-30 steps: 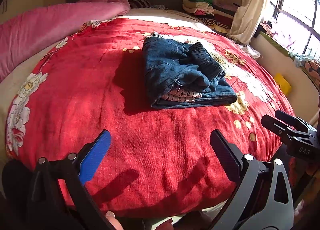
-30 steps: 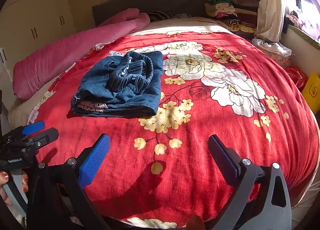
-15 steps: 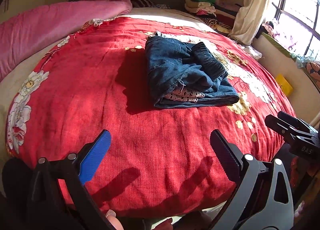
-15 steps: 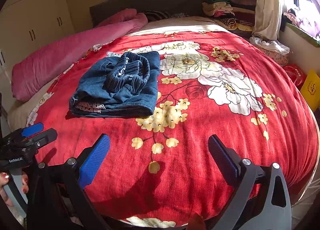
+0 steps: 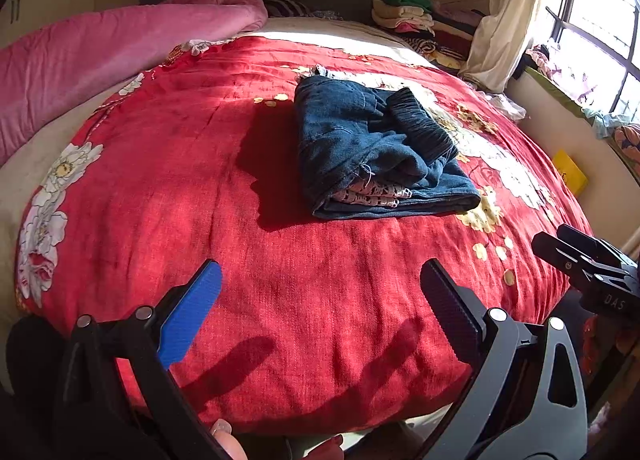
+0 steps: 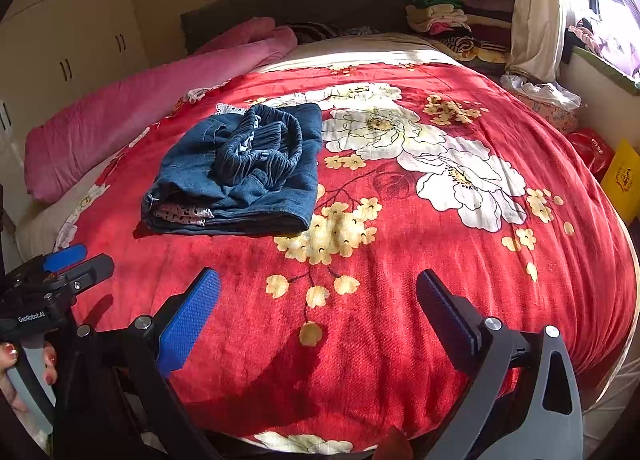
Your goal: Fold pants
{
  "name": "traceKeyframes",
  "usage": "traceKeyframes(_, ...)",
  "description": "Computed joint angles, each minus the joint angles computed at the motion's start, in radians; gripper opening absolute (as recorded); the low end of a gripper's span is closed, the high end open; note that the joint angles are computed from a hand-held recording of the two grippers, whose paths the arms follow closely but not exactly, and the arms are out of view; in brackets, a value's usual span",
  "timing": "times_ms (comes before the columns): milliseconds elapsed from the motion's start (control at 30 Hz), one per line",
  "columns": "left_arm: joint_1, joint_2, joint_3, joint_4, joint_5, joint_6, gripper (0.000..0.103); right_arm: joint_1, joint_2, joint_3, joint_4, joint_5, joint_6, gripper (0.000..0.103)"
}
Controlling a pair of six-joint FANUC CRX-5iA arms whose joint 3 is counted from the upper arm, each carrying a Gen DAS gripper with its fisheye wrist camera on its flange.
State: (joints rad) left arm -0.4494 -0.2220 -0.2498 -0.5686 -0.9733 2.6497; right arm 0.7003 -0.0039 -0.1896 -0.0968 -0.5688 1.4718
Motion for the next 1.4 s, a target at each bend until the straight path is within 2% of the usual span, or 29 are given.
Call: traceKeyframes(1400, -0.001, 0.011, 0.016, -0.003, -0.034, 0.005, 0.093, 0.003, -0.001, -0.003, 0.012, -0.003, -0.012, 0.098)
